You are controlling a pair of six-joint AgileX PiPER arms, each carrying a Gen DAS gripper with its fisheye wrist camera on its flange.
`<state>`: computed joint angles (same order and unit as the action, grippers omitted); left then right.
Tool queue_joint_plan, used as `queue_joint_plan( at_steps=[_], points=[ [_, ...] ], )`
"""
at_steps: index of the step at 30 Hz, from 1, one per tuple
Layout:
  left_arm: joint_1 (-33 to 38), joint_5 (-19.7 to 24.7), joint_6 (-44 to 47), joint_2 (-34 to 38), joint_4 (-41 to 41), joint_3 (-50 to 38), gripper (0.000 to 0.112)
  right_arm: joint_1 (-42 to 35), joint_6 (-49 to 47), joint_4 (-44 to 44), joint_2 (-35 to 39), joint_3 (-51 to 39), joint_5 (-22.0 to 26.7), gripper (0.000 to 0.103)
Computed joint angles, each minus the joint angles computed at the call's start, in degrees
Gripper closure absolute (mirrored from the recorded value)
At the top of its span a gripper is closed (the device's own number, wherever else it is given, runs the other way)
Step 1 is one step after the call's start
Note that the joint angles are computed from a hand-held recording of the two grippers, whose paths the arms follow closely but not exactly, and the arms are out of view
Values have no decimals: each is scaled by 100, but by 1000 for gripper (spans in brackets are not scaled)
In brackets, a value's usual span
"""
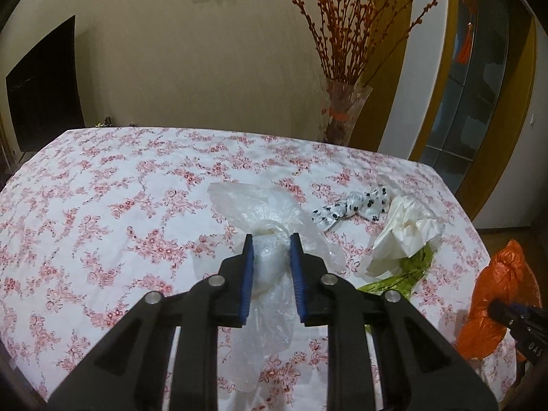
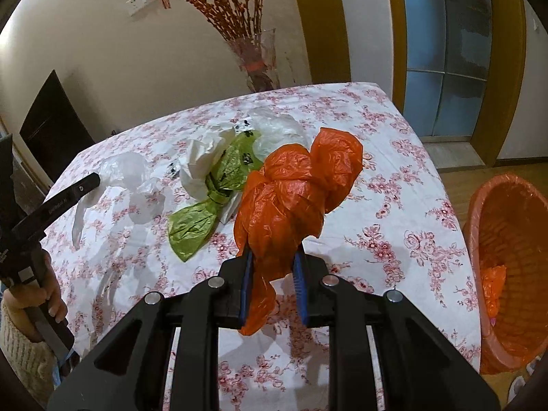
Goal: Collect trash
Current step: 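Carry the clear and orange bags over the basket and open both grippers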
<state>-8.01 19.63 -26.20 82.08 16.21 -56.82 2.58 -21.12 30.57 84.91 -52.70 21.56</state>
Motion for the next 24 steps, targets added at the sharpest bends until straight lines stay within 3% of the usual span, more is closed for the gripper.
queue_joint_plan(
  at_steps=[24],
  points=[
    [-321, -62, 35, -205, -135, 19, 92, 352, 526, -496, 197, -159, -65, 81]
  ],
)
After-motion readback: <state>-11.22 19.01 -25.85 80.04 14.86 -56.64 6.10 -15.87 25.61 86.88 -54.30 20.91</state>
